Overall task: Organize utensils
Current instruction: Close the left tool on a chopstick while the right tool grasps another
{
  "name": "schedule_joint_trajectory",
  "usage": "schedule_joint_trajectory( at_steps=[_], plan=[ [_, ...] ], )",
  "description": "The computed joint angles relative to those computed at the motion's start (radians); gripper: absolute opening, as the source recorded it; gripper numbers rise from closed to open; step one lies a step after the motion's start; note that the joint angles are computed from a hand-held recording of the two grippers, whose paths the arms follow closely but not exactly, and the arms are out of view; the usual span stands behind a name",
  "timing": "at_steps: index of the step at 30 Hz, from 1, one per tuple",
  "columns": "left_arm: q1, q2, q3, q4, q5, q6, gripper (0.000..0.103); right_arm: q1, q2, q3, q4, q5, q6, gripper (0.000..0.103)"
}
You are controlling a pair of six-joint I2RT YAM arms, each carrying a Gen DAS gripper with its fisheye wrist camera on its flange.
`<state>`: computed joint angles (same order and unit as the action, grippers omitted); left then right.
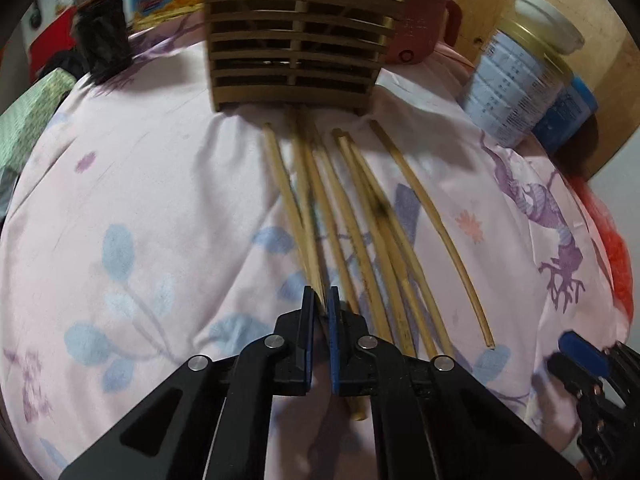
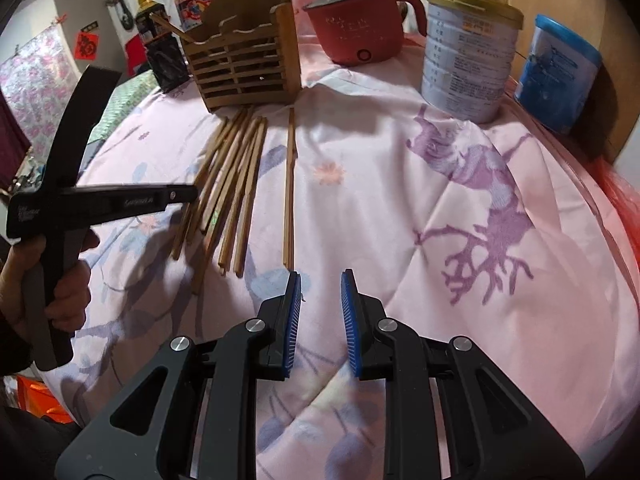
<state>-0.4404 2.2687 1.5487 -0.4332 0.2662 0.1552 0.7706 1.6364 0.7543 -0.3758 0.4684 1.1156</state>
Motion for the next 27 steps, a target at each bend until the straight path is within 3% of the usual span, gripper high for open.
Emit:
schedule_joint_trajectory(
  at_steps=[5,7,10,14,18,20,21,27],
  plan=[
    [0.029,-0.093,-0.110,0.032,-0.040,-0.091,0.006,-0.108,-0.020,-0.076,0.215,-0.125,-0.216,0.024],
    [0.035,-0.148,-0.164,0.048,-0.067,-0.128,0.006,-0.133,-0.003,-0.083,0.264,-0.162,-0.248,0.024],
    [0.053,-0.210,-0.222,0.063,-0.078,-0.138,0.006,-0.170,0.056,-0.066,0.311,-0.218,-0.272,0.024],
    [0.086,-0.219,-0.227,0.053,-0.061,-0.103,0.006,-0.146,0.116,-0.043,0.316,-0.164,-0.220,0.024],
    [0.126,-0.204,-0.199,0.011,-0.040,0.021,0.006,-0.096,0.170,0.014,0.236,-0.096,-0.120,0.019],
    [0.140,-0.202,-0.195,0.006,-0.031,0.062,0.006,-0.075,0.162,0.029,0.209,-0.081,-0.106,0.003],
    [0.148,-0.201,-0.189,0.000,-0.021,0.079,0.006,-0.063,0.156,0.041,0.179,-0.062,-0.093,0.001],
    [0.149,-0.255,-0.203,0.037,-0.021,0.136,0.006,0.006,-0.001,0.114,-0.066,0.120,-0.058,0.001]
  ],
)
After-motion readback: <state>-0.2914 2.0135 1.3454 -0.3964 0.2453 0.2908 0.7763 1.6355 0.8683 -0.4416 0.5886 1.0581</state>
